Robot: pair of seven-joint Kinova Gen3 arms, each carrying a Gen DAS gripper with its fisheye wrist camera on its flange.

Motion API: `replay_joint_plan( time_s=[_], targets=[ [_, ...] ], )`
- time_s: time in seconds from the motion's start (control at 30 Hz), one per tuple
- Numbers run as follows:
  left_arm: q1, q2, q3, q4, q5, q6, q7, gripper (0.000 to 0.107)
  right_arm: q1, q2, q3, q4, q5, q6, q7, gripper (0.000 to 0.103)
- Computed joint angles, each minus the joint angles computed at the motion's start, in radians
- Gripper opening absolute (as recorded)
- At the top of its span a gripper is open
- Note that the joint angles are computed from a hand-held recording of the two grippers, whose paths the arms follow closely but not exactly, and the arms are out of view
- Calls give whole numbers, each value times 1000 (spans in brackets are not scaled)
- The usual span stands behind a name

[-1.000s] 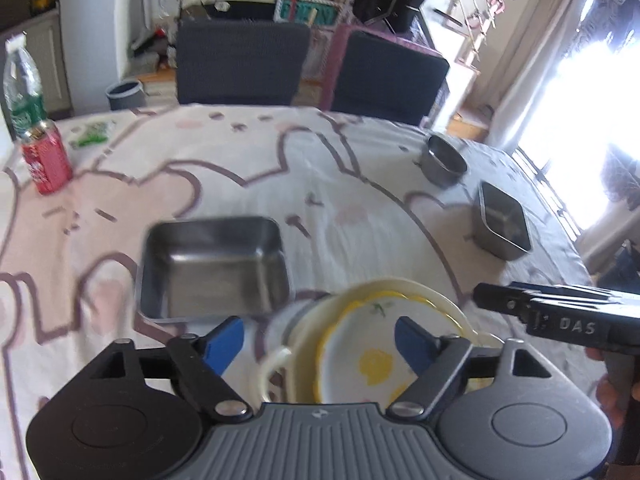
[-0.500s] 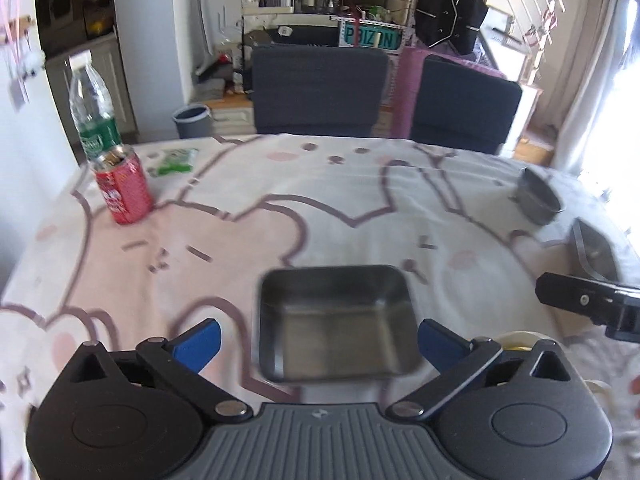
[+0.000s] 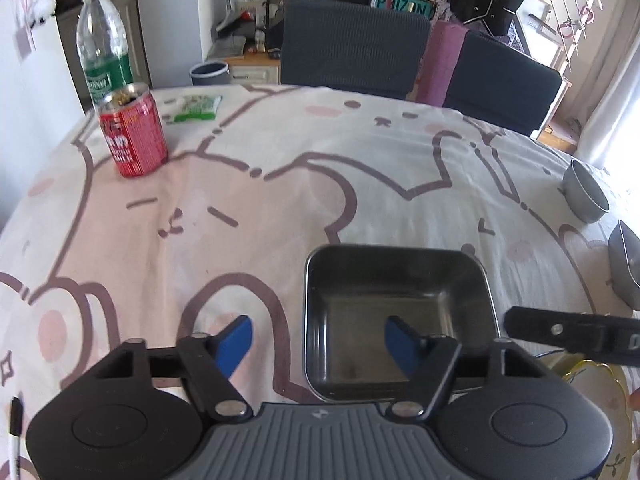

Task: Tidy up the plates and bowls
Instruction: 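Move both grippers to the rectangular steel tray and close on its rim, then lift the steel tray with both grippers and carry it across the table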

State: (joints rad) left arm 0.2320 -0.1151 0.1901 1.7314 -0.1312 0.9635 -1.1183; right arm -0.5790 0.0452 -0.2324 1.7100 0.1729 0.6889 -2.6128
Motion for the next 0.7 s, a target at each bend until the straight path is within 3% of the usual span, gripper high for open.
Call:
replay_joint_plan(
  time_s=[0.1, 0.3, 0.43, 0.57, 0.7],
  targets=[
    [-6, 0, -20, 11, 41, -20, -25, 61, 0, 30, 2, -12, -29, -12, 42, 53],
    [-21, 7, -19, 24, 39, -54, -12, 48, -41, 69, 14, -48, 33, 10, 15, 37],
    [-26, 20, -29, 27, 49, -60, -19, 33, -55, 88, 25, -62, 45, 25, 14, 21],
    [-30, 29, -33, 27, 45, -59, -16, 18, -54, 95, 31, -62, 34, 21, 30, 16],
    [-36, 32, -51, 38, 80, -76, -46, 12, -57, 100, 39, -57, 37, 16, 22, 10]
  ],
)
